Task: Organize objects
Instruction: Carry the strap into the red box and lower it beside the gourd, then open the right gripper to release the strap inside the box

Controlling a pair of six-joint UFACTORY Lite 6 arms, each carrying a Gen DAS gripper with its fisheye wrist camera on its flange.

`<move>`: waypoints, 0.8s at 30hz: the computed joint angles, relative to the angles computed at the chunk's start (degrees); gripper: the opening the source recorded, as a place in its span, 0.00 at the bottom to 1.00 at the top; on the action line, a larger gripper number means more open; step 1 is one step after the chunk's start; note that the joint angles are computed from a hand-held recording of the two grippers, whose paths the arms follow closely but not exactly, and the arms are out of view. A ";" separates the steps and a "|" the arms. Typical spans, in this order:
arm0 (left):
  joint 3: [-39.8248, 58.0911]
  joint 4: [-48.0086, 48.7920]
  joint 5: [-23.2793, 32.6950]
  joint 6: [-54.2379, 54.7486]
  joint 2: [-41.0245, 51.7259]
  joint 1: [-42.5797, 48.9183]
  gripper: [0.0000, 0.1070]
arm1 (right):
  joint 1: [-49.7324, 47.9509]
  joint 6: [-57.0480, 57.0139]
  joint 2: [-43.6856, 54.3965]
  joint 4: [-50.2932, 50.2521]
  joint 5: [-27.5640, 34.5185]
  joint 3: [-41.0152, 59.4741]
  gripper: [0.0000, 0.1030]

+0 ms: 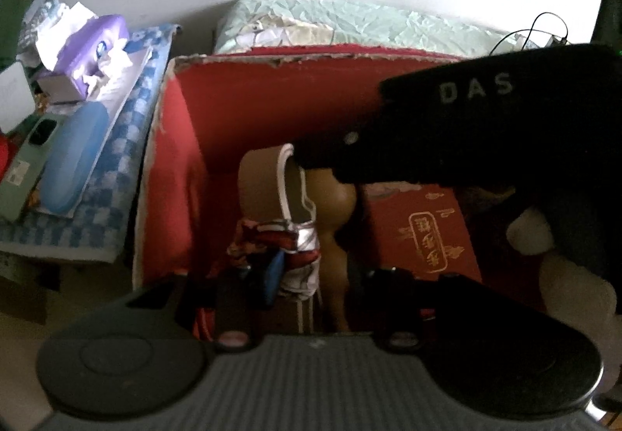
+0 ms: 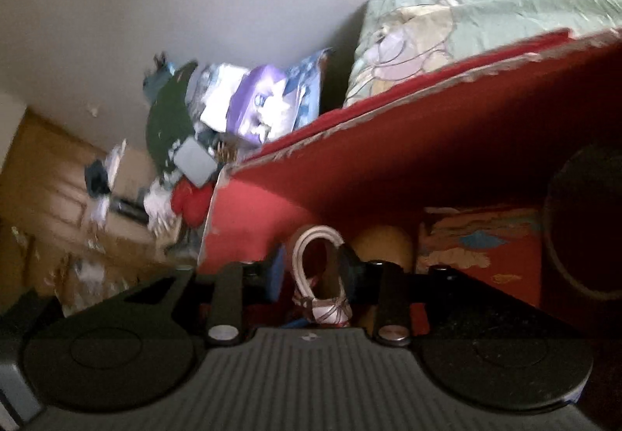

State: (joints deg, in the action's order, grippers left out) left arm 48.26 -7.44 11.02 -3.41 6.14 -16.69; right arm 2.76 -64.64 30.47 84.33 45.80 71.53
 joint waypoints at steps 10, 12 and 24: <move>-0.71 7.23 0.04 -6.88 -2.27 -0.43 0.34 | 5.08 12.70 1.01 -14.13 -7.32 4.67 0.17; -0.38 7.88 -0.18 -7.34 -1.76 -0.59 0.34 | 4.80 12.01 0.70 -13.30 -7.75 3.78 0.17; 4.31 14.36 0.33 -13.59 4.57 -1.37 0.34 | 4.98 15.93 -3.89 -17.30 -13.02 0.08 0.23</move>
State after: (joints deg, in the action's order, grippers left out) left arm 52.57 6.92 11.35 -17.00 10.71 -18.05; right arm 7.74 -48.71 26.58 67.03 32.78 71.61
